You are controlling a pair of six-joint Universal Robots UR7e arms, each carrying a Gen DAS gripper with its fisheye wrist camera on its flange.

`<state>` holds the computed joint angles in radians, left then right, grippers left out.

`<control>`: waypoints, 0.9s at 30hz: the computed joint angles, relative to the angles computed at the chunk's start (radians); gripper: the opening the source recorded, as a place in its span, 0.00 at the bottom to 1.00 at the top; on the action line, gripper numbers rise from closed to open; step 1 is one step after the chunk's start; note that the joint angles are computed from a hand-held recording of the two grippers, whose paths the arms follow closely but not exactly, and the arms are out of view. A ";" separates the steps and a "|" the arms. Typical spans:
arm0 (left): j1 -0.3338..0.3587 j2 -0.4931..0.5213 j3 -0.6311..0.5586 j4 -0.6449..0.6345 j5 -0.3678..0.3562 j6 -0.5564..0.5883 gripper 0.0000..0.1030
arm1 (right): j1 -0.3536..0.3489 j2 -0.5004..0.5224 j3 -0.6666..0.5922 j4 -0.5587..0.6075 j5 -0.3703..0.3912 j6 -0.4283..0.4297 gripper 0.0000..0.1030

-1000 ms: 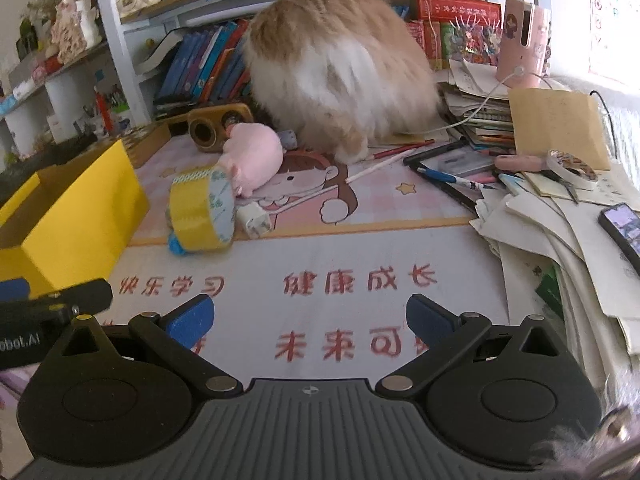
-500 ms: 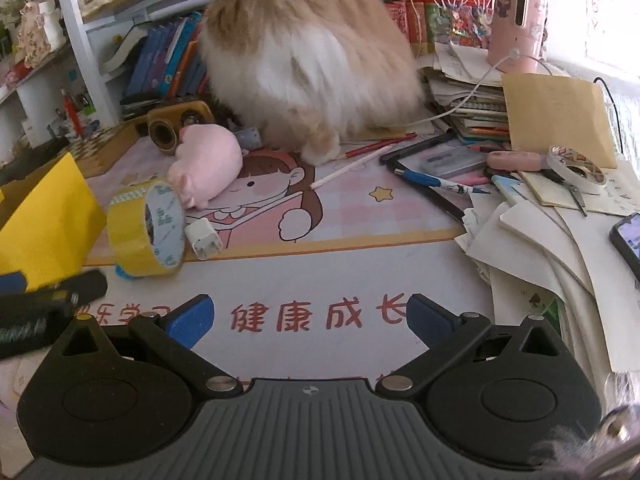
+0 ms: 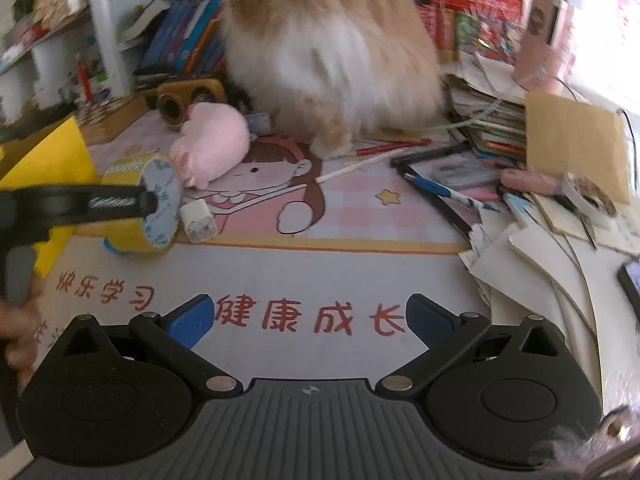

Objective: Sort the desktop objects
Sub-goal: 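Grasp the white charger plug with the right tool while the left tool holds the tape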

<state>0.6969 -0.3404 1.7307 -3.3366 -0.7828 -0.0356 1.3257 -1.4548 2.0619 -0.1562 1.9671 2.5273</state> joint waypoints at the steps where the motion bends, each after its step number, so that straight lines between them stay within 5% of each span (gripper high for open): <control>1: -0.002 0.006 -0.003 -0.011 0.004 0.016 0.39 | -0.001 0.001 0.002 -0.005 -0.011 -0.020 1.00; 8: -0.033 -0.100 0.109 -0.042 -0.035 -0.006 0.38 | -0.013 0.015 -0.006 -0.037 -0.119 -0.163 0.98; 14: -0.092 -0.236 0.268 -0.037 0.004 -0.056 0.38 | -0.012 0.106 -0.088 0.002 -0.179 -0.216 0.79; 21: -0.122 -0.324 0.399 -0.039 0.036 -0.212 0.38 | 0.012 0.253 -0.221 0.055 -0.171 -0.274 0.54; 27: -0.135 -0.354 0.443 -0.015 0.075 -0.283 0.38 | 0.023 0.330 -0.300 0.064 -0.133 -0.297 0.52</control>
<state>0.5623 -0.6944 2.1733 -3.3519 -0.7078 -0.3186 1.3483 -1.1250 1.7624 -0.0922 1.8345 2.2303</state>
